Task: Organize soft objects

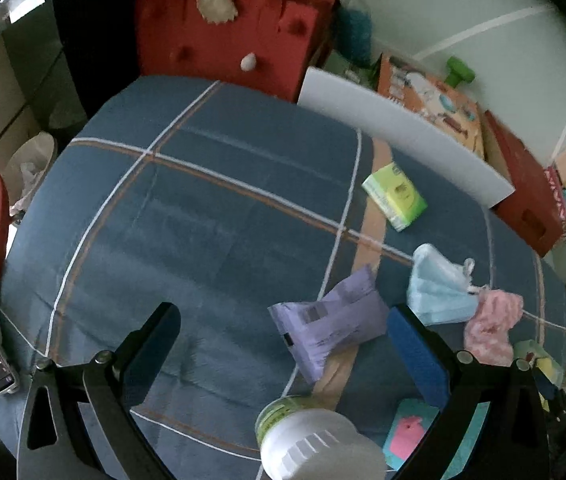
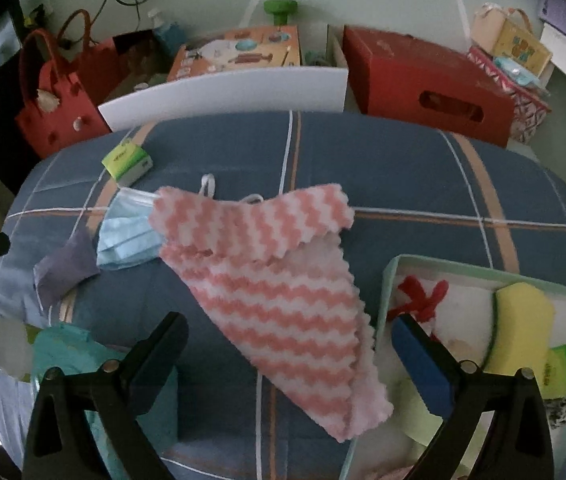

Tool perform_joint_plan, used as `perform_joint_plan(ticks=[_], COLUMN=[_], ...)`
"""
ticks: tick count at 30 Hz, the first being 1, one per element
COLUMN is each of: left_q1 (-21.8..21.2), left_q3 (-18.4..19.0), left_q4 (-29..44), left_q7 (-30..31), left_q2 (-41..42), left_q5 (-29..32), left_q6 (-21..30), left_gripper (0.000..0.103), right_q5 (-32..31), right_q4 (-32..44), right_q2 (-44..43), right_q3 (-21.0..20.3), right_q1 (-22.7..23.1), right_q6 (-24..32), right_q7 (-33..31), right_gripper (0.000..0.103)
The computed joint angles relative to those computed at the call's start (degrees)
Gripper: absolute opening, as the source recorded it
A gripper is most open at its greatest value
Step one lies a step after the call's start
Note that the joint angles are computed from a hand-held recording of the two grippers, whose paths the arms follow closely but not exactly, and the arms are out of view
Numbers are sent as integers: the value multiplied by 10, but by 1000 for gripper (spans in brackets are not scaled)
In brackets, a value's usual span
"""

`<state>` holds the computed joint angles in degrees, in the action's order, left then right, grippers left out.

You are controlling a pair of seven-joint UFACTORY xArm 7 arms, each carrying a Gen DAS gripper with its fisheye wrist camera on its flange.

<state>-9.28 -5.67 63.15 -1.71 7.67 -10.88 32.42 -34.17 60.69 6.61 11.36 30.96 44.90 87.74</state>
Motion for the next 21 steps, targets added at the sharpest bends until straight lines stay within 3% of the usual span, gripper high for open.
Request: perform_joint_plan(ticks=[11, 21], left_q1=[4, -10], left_q3=[3, 8], left_q4=[-4, -2], left_q7=[-3, -49], left_q2=[-1, -1], left_q5=[-3, 69], left_q6=[5, 8], left_gripper=[103, 103], right_q5=[12, 27], right_q4=[-29, -42], right_q2=[-8, -22], right_q3=[-3, 8], right_q1=[-9, -12], right_q6=[-32, -22], right_q7=[-19, -46], right_gripper=[90, 81])
